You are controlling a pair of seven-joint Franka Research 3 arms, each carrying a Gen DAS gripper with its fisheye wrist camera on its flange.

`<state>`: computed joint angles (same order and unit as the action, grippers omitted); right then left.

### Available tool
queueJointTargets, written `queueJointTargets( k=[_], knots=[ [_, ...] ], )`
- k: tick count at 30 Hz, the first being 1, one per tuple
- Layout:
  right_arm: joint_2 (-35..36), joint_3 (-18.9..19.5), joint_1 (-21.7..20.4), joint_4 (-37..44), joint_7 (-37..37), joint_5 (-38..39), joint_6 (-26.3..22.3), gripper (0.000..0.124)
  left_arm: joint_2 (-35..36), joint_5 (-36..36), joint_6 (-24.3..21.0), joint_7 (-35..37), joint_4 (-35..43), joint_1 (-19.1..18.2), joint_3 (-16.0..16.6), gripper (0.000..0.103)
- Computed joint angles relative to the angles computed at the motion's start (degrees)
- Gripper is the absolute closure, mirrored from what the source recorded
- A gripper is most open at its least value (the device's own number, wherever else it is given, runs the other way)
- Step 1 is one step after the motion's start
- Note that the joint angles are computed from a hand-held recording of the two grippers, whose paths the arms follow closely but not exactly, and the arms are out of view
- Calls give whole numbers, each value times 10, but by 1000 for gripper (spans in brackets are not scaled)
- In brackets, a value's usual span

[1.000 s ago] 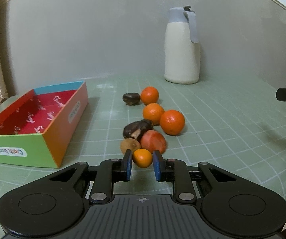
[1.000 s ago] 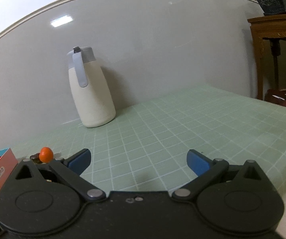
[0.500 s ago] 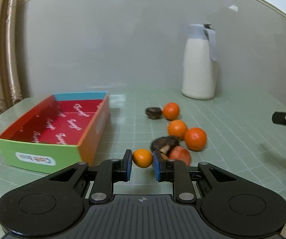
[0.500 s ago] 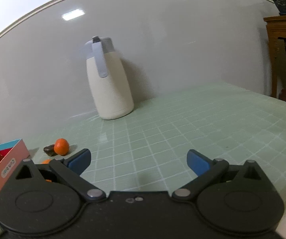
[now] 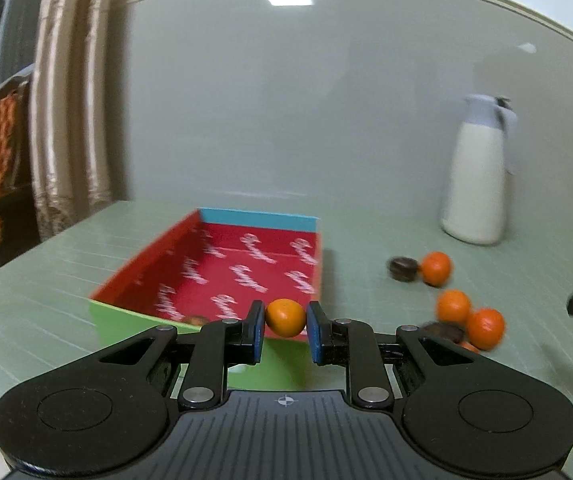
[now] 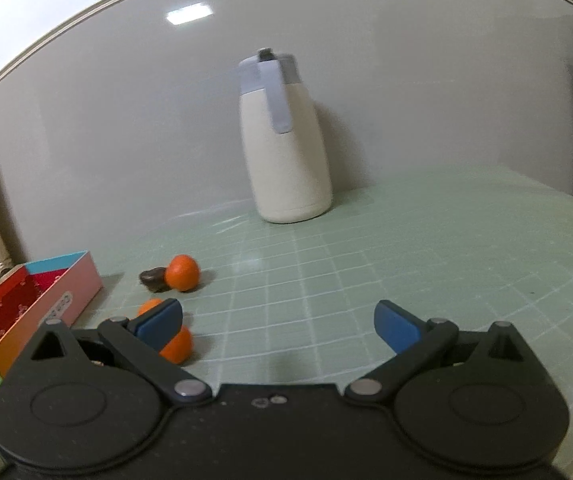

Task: Organize fruits
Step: 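Carry the kumquat with the left tool into the box and release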

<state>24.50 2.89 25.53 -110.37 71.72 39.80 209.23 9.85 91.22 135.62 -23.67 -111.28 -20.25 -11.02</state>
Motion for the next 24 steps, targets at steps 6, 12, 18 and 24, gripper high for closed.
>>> queueJointTargets(
  k=[6, 12, 18, 24],
  knots=[
    [10, 4, 4, 17, 3, -18, -18, 21, 5, -31, -12, 9, 11, 24, 17, 81],
    [18, 2, 10, 28, 3, -33, -35, 21, 30, -99, 2, 45, 37, 51, 35, 81],
    [26, -3, 17, 41, 6, -42, -54, 21, 49, -135, 1, 78, 57, 52, 45, 80],
    [36, 6, 9, 56, 23, -74, -76, 21, 60, -154, -32, 103, 75, 37, 49, 80]
  ],
)
